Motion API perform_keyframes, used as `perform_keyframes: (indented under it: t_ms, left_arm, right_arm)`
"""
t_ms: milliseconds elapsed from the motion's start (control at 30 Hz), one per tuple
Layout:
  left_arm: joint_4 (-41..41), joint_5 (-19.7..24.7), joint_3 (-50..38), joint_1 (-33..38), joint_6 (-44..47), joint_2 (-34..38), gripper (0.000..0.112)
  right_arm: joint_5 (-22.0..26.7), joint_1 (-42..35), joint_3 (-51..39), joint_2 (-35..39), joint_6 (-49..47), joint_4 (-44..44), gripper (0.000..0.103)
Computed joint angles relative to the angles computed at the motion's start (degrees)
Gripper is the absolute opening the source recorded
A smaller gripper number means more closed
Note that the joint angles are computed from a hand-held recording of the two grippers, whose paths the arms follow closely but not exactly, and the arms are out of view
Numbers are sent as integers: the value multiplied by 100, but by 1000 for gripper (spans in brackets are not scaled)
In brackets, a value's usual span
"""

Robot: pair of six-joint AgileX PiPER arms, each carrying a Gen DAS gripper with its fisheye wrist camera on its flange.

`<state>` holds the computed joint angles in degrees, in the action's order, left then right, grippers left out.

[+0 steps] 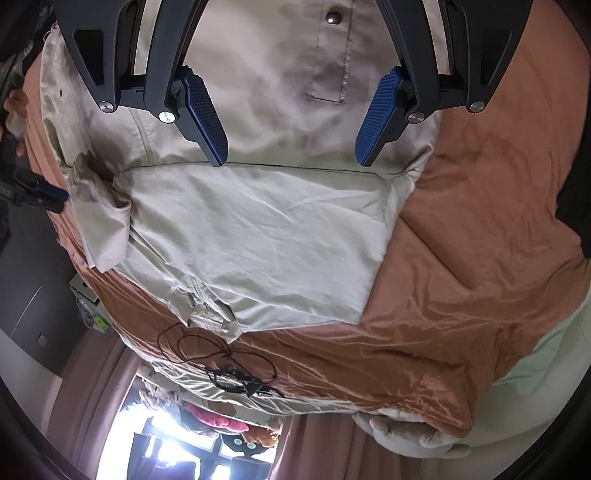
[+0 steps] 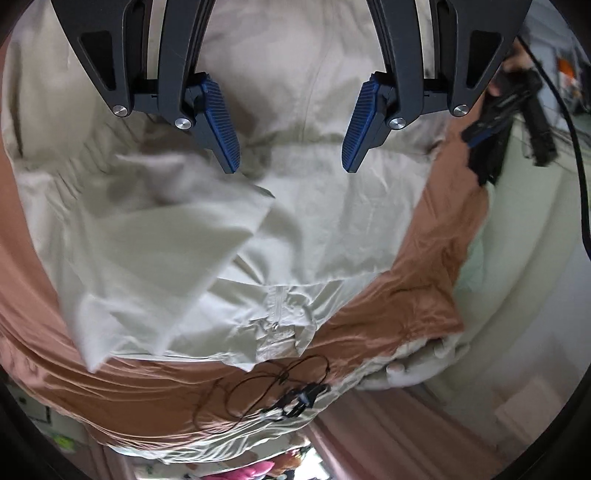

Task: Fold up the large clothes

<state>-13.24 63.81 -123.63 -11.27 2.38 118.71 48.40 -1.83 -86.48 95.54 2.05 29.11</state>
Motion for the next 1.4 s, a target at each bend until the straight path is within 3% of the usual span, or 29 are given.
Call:
perform_keyframes:
  t_ms: [100,300,567,633,667,733,767,800,933,1067,1400]
  left_arm:
    - [-19,-52,48,-45,3,30,73]
    - [-107,-167,202,-67,29,60,73]
    - [-233,-343,631,121,157,-68,73]
    - [-296,-395,778,232,221,-140,73]
    - [-336,-392,823,286,260,-160,73]
    - [-386,-416,942,395,349,-234,73]
    - [-397,-425,969,432,378,-256,73]
    - [-439,-452,1035,498,437,-305,73]
    - [-634,-508,1124,699,577,-354,73]
    - [-897,-486,1166,886,735,-381,73]
    - [-1117,-386,1123,1296,992,-454,73]
  right_arm:
    - [-143,-327,465,-350,265,-264,64]
    - [-196,-1116,1063,-455,136,-121,64]
    - [-498,-780,1108,174,1080,-832,64]
    - [-610,-819,1116,393,925,-443,62]
    - [-710,-830,1137,454,851,-275,41]
    - [-779,-742,1099,397,1190,-585,28]
    - [-818,-641,1053,297,1417,-887,13]
    - [-833,-560,1015,212,1487,-1043,12]
    - [-448,12,378,-29,2338,-2360,9]
    - [-14,458,-578,40,2514,-2908,8]
    - [1561,1836,-4230,1631,2511,-3791,6]
